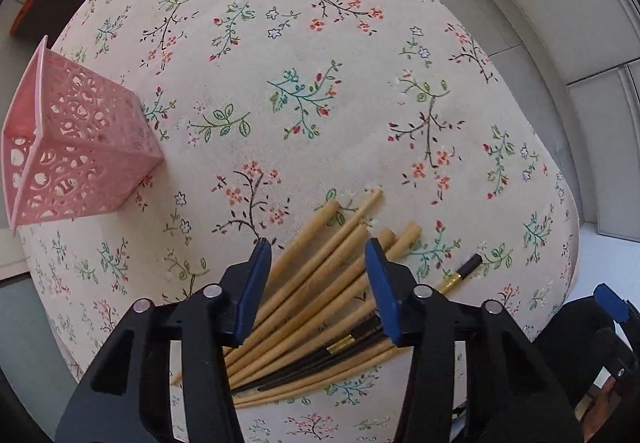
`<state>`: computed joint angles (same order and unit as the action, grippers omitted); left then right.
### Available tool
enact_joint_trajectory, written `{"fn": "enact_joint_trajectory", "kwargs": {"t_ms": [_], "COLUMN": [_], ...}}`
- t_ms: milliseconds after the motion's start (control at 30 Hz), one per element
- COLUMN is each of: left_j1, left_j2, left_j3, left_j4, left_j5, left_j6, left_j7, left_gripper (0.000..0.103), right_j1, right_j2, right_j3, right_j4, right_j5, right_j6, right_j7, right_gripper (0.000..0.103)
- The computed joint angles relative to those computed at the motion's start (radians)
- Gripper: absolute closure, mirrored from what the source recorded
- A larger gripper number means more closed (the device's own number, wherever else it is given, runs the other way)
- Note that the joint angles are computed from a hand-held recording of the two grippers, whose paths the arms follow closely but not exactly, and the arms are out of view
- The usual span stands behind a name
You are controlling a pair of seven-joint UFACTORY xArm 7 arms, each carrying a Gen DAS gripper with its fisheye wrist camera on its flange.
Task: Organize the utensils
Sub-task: 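Grasp a wooden chopstick with the left gripper while the right gripper grasps another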
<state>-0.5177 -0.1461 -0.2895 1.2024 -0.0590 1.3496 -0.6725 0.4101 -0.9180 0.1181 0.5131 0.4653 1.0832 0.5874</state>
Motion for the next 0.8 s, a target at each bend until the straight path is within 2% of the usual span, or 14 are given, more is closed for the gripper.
{"fn": "enact_joint_trajectory", "kwargs": {"t_ms": [133,367,433,533,600,700,767,800], "left_j1": [0.017,0.034,0.035,0.038,0.045,0.042,0.047,0.049], "left_j2": [-0.001,-0.03,-0.052,-0.117,-0.178,-0.325,-0.437,-0.49], "left_j3": [0.018,0.029,0.027,0.019,0.012,0.006,0.011,0.017], "left_j4": [-0.028,-0.083,-0.104,-0.162,-0.214,-0.299,-0.332,-0.348], "left_j5": [0.004,-0.005,-0.005,0.003,0.024,0.01,-0.003,-0.019], "left_j6": [-0.013,-0.067,-0.08,-0.113,-0.148,-0.162,-0.16,-0.165], "left_j7": [0.031,0.1,0.109,0.098,0.078,0.046,0.032,0.027], "left_gripper": [0.072,0.075,0.083,0.086,0.088,0.09,0.096,0.096], "right_j1": [0.021,0.032,0.045,0.072,0.085,0.101,0.118,0.124], "right_j2": [0.047,0.094,0.11,0.142,0.167,0.228,0.258,0.271], "right_j3": [0.013,0.026,0.02,0.014,0.031,0.065,0.079,0.088], "right_j4": [0.014,0.034,0.033,0.027,0.027,0.049,0.048,0.049], "right_j5": [0.011,0.021,0.063,0.157,0.206,0.227,0.252,0.259], "right_j6": [-0.014,-0.012,-0.012,-0.019,-0.041,-0.069,-0.098,-0.113], "right_j7": [-0.009,0.016,0.042,0.089,0.137,0.197,0.234,0.26], "right_gripper": [0.007,0.007,0.007,0.008,0.015,0.036,0.052,0.055]}}
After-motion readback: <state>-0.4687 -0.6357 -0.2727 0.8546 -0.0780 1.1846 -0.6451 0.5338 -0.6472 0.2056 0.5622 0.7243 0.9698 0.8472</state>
